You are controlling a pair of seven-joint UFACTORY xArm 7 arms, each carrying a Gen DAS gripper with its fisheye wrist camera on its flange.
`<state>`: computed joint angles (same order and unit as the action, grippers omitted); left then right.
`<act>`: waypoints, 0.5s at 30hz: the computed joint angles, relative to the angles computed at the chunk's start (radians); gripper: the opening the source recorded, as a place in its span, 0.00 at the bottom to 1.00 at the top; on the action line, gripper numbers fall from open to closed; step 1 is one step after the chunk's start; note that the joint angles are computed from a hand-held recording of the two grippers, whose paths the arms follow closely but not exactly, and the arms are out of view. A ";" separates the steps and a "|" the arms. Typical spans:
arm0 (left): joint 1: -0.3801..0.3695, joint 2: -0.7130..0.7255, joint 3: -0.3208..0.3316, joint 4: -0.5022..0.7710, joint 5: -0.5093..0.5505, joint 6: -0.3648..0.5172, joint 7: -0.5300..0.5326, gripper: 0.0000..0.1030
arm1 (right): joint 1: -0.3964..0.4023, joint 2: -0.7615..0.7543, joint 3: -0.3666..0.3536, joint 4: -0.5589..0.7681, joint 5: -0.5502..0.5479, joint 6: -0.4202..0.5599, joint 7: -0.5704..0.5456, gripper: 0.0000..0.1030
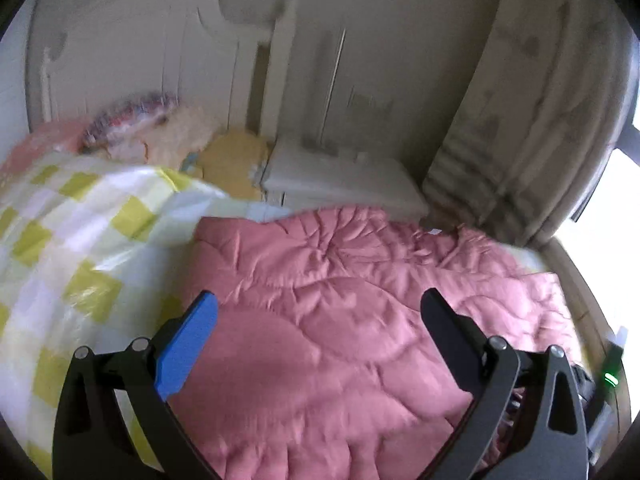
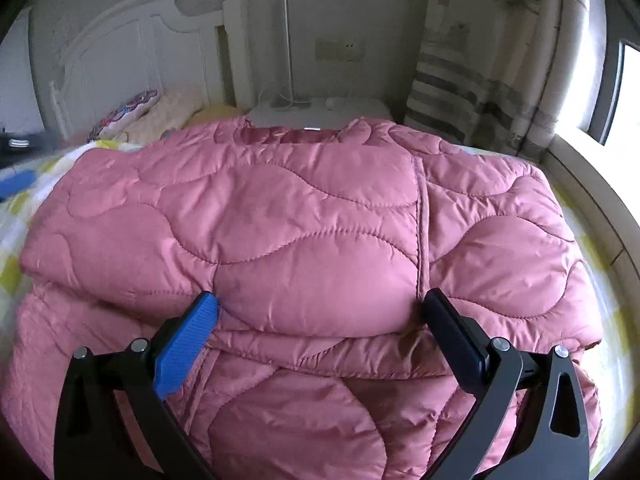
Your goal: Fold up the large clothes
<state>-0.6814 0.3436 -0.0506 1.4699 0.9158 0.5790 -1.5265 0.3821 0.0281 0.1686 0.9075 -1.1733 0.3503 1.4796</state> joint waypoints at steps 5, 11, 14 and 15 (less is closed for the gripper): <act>0.088 0.186 -0.030 0.117 -0.263 -0.021 0.255 0.98 | 0.001 0.007 0.000 0.001 0.045 -0.007 -0.051 0.95; -0.052 0.146 0.090 0.089 -0.142 0.002 0.172 0.97 | 0.006 0.003 -0.007 0.000 0.046 0.005 -0.044 0.95; -0.116 0.033 0.128 -0.035 0.039 -0.070 -0.051 0.98 | -0.004 -0.022 -0.010 -0.018 -0.049 -0.010 0.071 0.95; -0.134 0.012 0.122 -0.053 0.076 -0.040 -0.087 0.98 | -0.012 -0.039 -0.010 -0.031 -0.102 -0.018 0.139 0.95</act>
